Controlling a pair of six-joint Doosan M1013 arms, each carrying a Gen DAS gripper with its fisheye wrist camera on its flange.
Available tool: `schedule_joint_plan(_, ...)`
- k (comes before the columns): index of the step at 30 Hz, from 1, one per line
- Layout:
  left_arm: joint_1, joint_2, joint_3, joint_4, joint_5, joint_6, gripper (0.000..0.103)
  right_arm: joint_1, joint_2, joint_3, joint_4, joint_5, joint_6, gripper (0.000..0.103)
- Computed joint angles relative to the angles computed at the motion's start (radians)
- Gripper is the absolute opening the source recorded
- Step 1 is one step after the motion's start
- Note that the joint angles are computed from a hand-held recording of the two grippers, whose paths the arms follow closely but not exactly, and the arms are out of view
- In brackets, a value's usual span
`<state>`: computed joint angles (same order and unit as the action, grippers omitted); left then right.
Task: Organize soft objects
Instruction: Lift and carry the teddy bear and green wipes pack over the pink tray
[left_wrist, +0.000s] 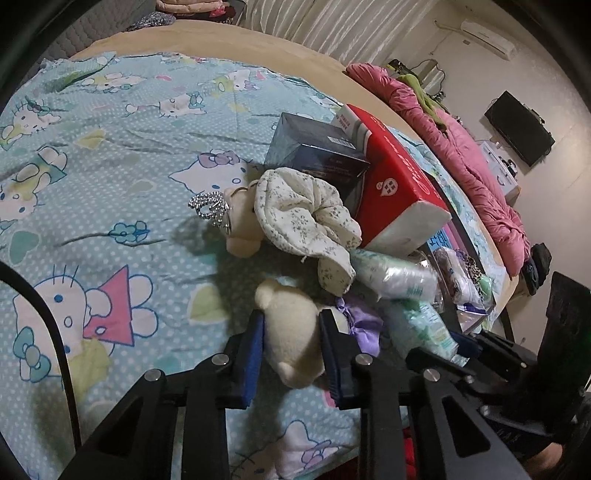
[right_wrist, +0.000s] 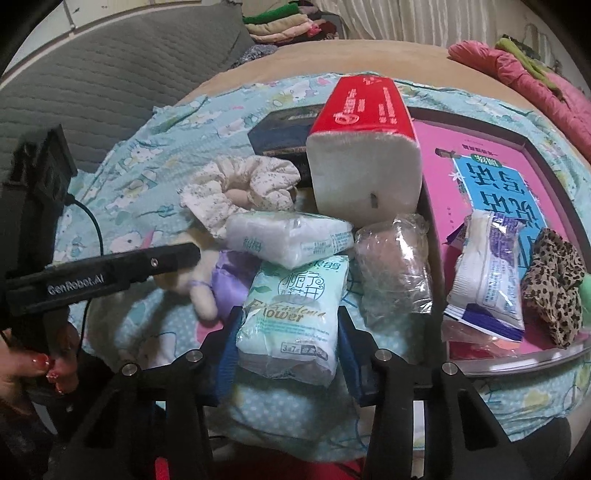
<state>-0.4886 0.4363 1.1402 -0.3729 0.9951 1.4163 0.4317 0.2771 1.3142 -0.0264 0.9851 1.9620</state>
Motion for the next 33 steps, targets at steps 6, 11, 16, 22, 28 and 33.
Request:
schedule_joint_plan(6,-0.009,-0.025,0.016,0.042,-0.02,-0.021,0.028,-0.009,-0.027,0.014,-0.011,-0.021,0.035,0.049)
schedule_joint_plan(11,-0.018,-0.046,0.019,0.083,-0.046,-0.037,0.028,-0.01,-0.049,0.024,-0.026,-0.054,0.046,0.049)
schedule_joint_plan(16,-0.031,-0.057,0.01,0.134,-0.051,-0.065,0.028,-0.012,-0.057,0.027,-0.026,-0.059,0.05,0.049)
schedule_joint_plan(22,-0.043,-0.067,0.003,0.177,-0.054,-0.084,0.028,-0.012,-0.069,0.03,-0.05,-0.069,0.073,0.049)
schedule_joint_plan(28,-0.051,-0.067,-0.005,0.203,-0.048,-0.105,0.028,-0.017,-0.075,0.034,-0.049,-0.058,0.092,0.049)
schedule_joint_plan(33,-0.057,-0.067,-0.022,0.212,-0.05,-0.108,0.028,-0.016,-0.085,0.041,-0.061,-0.084,0.1,0.049)
